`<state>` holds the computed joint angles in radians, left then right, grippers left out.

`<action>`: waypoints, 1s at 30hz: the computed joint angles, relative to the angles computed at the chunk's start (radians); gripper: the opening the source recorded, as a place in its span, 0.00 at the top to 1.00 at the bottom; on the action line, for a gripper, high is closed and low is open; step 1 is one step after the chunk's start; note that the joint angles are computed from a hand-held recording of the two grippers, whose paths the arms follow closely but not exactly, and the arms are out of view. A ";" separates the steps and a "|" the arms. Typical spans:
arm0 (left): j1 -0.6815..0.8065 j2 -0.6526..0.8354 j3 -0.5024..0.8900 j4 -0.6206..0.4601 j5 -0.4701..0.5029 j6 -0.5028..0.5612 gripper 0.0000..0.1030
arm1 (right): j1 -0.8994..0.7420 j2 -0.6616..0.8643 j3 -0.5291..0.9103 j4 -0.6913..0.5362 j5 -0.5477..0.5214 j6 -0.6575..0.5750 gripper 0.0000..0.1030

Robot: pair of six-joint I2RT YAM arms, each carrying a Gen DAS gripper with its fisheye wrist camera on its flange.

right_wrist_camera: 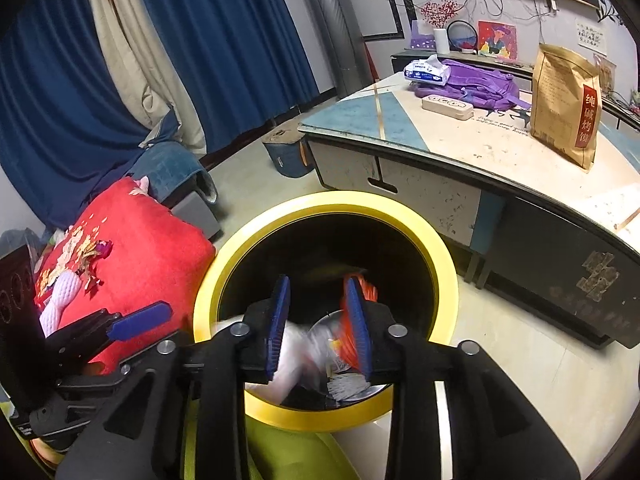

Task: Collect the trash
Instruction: 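Move both open grippers back toward the foam net and candy wrappers on the bed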

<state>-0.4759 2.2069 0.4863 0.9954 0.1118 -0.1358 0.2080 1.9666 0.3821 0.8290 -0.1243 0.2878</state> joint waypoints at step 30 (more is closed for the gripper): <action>0.220 -0.338 -0.333 0.193 -0.076 -0.027 0.11 | 0.297 -0.235 -0.177 0.225 0.312 -0.087 0.10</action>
<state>-0.2564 1.8693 0.1537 1.1886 0.0354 -0.1628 0.5050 1.7319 0.2054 1.0535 0.1873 0.2012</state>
